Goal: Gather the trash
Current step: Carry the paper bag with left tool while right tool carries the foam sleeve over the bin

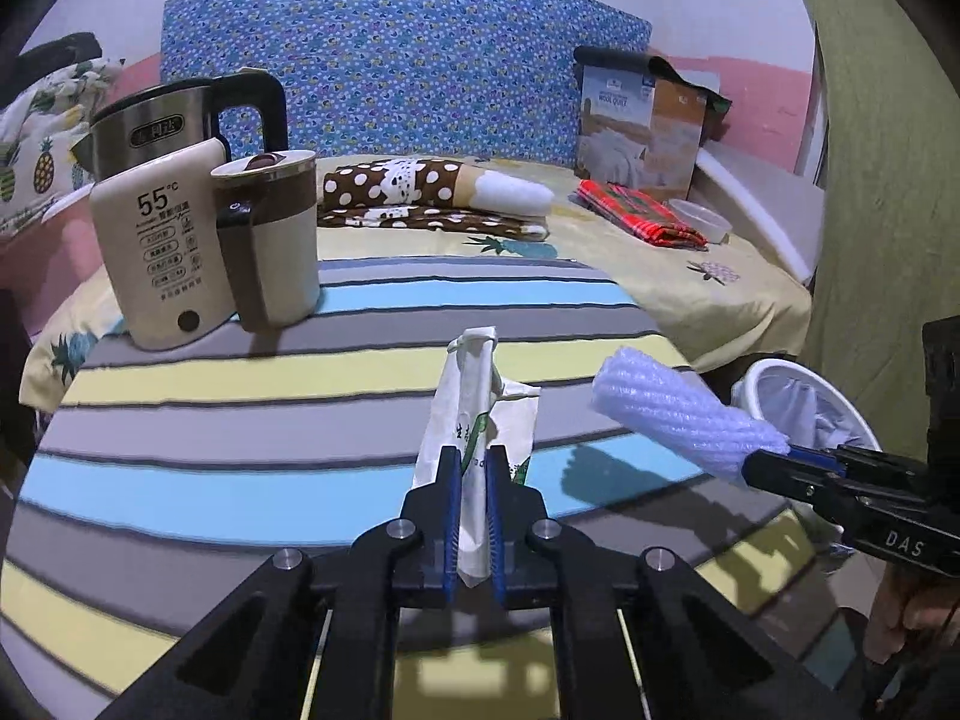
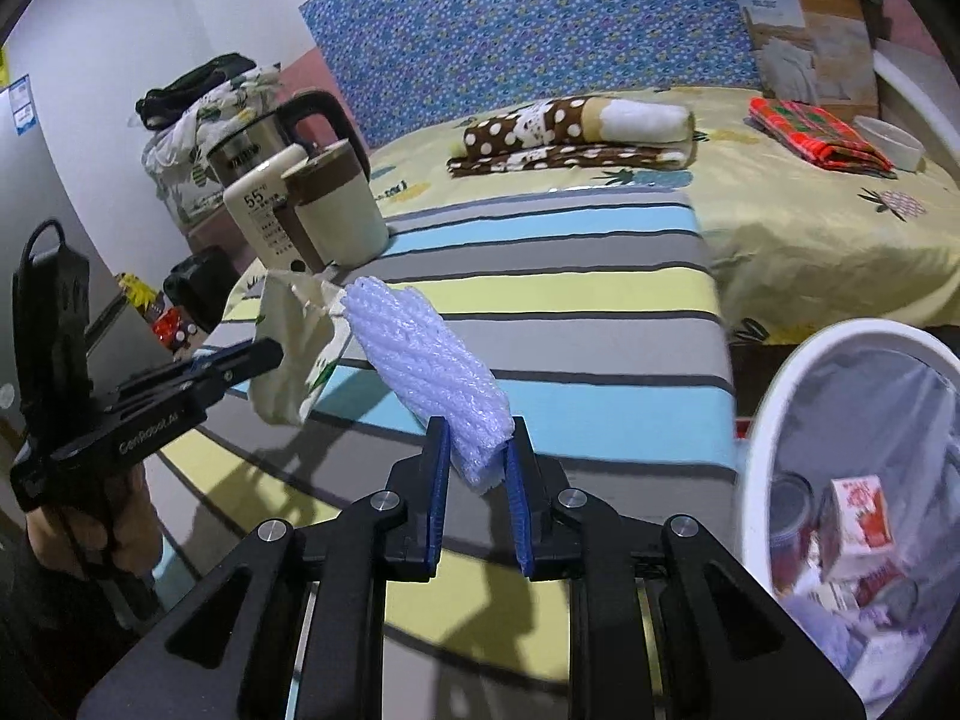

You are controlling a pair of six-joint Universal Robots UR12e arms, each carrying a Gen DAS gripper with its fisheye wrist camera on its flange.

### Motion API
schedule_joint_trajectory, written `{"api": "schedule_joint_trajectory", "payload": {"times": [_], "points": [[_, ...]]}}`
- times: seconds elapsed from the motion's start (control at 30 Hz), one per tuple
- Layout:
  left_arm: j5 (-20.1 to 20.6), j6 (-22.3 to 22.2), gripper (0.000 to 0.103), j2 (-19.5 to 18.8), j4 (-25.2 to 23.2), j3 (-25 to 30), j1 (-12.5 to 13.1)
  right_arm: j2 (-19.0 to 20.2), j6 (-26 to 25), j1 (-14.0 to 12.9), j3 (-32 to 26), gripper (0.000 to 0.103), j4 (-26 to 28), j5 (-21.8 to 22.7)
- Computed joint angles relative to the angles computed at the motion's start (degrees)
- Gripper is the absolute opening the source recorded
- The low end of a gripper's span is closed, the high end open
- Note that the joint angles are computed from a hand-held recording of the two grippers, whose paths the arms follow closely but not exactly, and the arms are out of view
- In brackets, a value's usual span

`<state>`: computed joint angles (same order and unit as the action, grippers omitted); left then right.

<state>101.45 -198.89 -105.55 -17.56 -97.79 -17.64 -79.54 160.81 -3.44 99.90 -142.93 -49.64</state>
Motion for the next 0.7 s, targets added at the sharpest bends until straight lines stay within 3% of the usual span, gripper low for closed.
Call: {"api": "schedule_joint_trajectory", "payload": {"times": [0.4,0.7], "points": [[0.1,-4.7,0.008,1.5,1.8,-1.5,-4.2,-3.1,2.6,-1.9,3.6,0.020,-4.5,-1.0],[-1.6,-3.8,0.008,1.0,2.4,-0.5,-6.1,-4.4,4.3,-2.8,5.2,0.020,-6.2,-2.4]]}}
